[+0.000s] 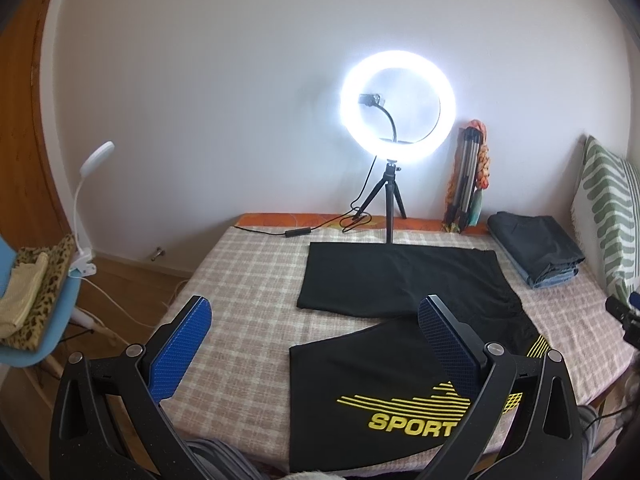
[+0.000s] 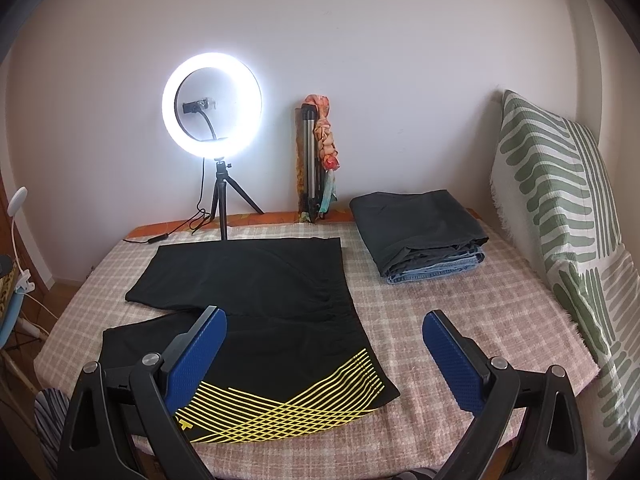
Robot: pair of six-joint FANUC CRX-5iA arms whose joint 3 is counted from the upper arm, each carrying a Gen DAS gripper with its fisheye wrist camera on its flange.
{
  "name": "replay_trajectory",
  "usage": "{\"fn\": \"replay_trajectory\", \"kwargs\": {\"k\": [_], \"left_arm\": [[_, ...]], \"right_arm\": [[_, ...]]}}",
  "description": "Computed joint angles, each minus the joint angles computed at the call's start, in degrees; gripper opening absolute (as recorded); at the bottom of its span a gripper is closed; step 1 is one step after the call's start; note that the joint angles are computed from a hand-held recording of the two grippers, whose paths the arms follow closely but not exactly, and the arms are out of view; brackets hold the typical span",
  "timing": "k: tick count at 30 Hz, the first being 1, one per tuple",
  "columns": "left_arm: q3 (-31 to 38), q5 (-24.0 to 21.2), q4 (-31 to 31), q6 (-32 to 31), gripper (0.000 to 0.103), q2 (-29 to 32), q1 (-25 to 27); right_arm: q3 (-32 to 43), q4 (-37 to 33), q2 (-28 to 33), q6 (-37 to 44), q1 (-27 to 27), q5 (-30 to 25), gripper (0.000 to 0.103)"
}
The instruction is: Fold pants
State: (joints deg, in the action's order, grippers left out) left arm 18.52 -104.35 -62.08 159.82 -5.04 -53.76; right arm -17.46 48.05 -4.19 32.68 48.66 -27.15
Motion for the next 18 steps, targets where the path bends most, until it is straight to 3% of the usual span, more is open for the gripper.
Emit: {"fn": "replay_trajectory", "kwargs": {"k": [9, 13, 15, 18], "left_arm": [[-4.79, 5.39, 6.22, -2.23, 0.100, -4.20, 4.39], [-7.22, 6.79, 7.99, -4.65, 0.082, -5.28, 6.08], [-10.07, 10.67, 11.12, -4.97, 0.076, -7.45, 8.02], [-13.42, 16.07, 16.43, -6.19, 0.059, -9.91, 11.80]], "right_arm": [[0.65, -2.03, 0.69, 4.66, -0.79, 1.20, 0.099], [1.71, -4.76, 1.42, 8.72, -1.59, 2.02, 0.098], [2.72, -6.47, 2.12, 11.55, -1.83, 1.62, 0.094], [5.33, -14.09, 3.25, 21.65, -2.35, 1.24, 0.091]]}}
